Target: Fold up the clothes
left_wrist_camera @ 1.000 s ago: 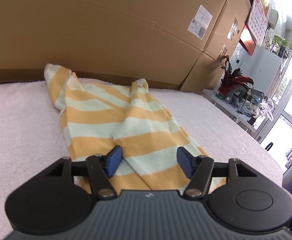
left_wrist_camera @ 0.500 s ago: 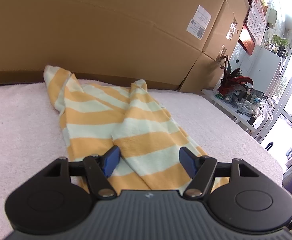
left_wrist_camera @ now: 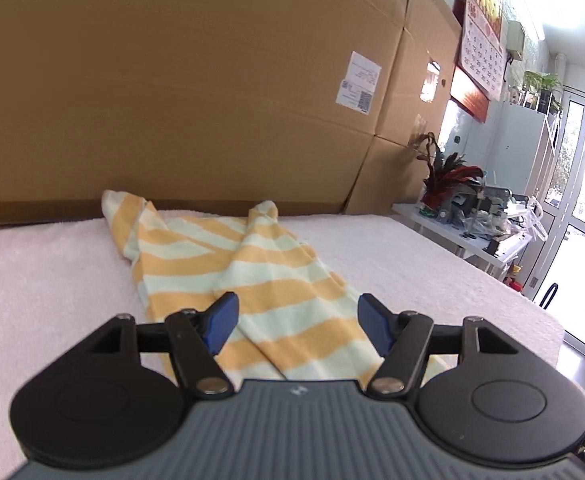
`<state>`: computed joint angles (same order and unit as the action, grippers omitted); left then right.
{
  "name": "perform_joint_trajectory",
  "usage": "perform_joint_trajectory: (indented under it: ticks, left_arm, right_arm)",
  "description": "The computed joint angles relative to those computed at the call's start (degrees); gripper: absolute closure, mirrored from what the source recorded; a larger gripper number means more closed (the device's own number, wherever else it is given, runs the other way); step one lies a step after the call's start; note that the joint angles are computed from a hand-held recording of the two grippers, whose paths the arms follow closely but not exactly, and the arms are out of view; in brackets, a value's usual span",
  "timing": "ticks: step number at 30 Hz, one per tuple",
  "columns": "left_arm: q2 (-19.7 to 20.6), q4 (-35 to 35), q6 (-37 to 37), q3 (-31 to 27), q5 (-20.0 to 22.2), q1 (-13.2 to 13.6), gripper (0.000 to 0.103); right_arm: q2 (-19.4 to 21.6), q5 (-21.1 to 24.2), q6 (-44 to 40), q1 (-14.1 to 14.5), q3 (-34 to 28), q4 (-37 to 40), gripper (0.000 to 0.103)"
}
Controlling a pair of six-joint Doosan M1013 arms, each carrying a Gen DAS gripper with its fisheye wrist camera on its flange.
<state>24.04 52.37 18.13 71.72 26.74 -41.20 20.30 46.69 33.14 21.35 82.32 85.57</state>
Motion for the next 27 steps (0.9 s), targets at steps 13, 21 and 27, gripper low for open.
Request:
perform_joint_trajectory:
  ticks: [13,21,27]
  left_arm:
    - [-6.87,15.06,-28.49,12.66,5.37,-6.57,0.036]
    - [-6.76,14.19,-20.94,12.66,11.35,-9.58,0.032]
    - [-9.20,20.34,-27.02,17.06,13.81,-12.81,0.031]
  right_arm:
    - [-0.75,-8.84,-2.08,0.68,1.93,5.18,0.095]
    - [-1.58,-10.53,-3.85,1.38,1.89,1.03,0.085]
    - [-2.67,-10.32,-3.16,0.85,2.10,-4.99,0.085]
